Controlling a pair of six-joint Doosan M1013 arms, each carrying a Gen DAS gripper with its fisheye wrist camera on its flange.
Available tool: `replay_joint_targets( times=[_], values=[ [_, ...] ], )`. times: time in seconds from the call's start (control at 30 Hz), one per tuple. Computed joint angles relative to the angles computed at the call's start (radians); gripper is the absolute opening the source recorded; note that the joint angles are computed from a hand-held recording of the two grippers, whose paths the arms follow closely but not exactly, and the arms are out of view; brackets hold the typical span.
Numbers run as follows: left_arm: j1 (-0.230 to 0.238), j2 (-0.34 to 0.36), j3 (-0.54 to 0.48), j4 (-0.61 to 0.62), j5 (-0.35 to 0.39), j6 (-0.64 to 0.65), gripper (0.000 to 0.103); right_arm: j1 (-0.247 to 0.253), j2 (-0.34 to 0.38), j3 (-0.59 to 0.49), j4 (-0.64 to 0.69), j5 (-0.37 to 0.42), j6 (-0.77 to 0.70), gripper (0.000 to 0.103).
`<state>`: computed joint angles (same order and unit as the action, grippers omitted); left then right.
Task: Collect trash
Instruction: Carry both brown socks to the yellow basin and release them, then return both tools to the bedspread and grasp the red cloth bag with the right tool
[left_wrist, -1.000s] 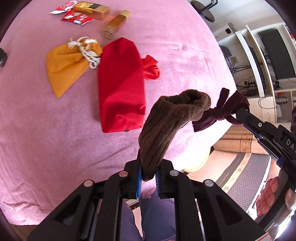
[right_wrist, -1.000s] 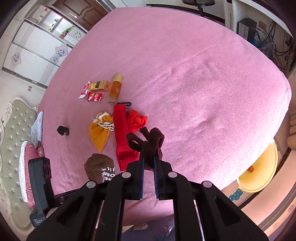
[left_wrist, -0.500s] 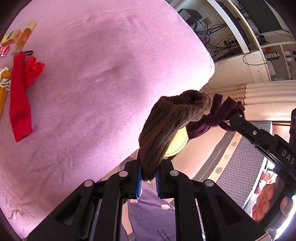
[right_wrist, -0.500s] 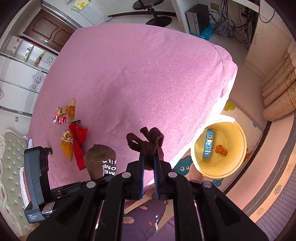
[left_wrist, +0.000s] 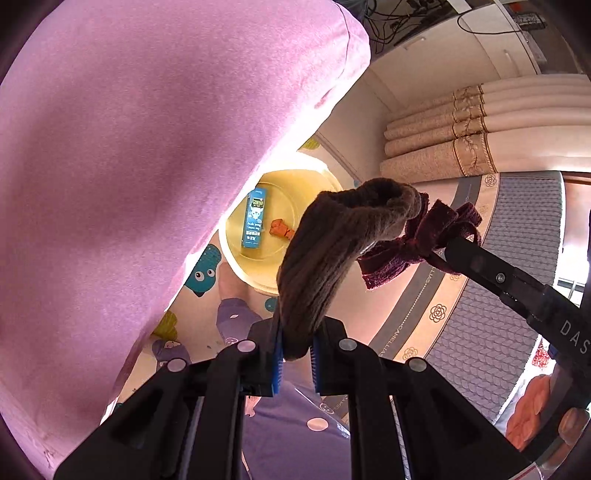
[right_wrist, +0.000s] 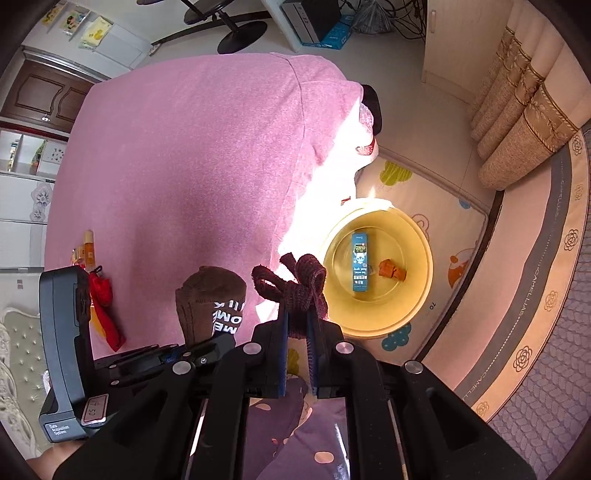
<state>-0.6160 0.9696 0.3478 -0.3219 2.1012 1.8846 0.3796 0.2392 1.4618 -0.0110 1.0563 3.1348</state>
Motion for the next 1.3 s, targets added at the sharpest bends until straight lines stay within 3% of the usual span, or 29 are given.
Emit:
replay_joint_targets(
  times=[0.13,0.17,0.2,0.27,0.47,0.83,1.1,1.3],
  values=[
    [-0.025,-0.020,0.060,0.016,-0.019,0.021,0.015,-0.007,-0.030,0.055,0.025,-0.030,0.010,0.011],
    [-0.032,-0.022,0.066,0.028,-0.019,0.031,0.029,-0.009,-0.036,0.066,0.031,-0.033,0.017,0.012],
    [-0.038,-0.028,0.080,0.040,-0.027,0.039,0.052,-0.009,-0.041,0.076,0.029,-0.032,0.029,0.014],
    [-0.043,-0.034,0.095,0.031,-0.037,0.036,0.062,-0.010,-0.047,0.092,0.041,-0.021,0.031,0.028],
    [-0.056,-0.053,0.131,0.077,-0.055,0.069,0.065,-0.010,-0.076,0.143,0.045,-0.054,0.082,0.030],
    [-0.036,-0.050,0.085,0.065,-0.068,0.037,0.065,-0.005,-0.063,0.098,0.004,-0.060,0.079,0.030],
    [0.011,-0.021,-0.027,0.022,-0.057,-0.007,0.065,-0.002,0.011,-0.034,-0.005,-0.024,-0.022,0.030],
    [0.075,0.047,-0.197,0.003,-0.011,-0.064,0.065,0.005,0.108,-0.195,0.002,0.010,-0.129,0.030]
  ],
)
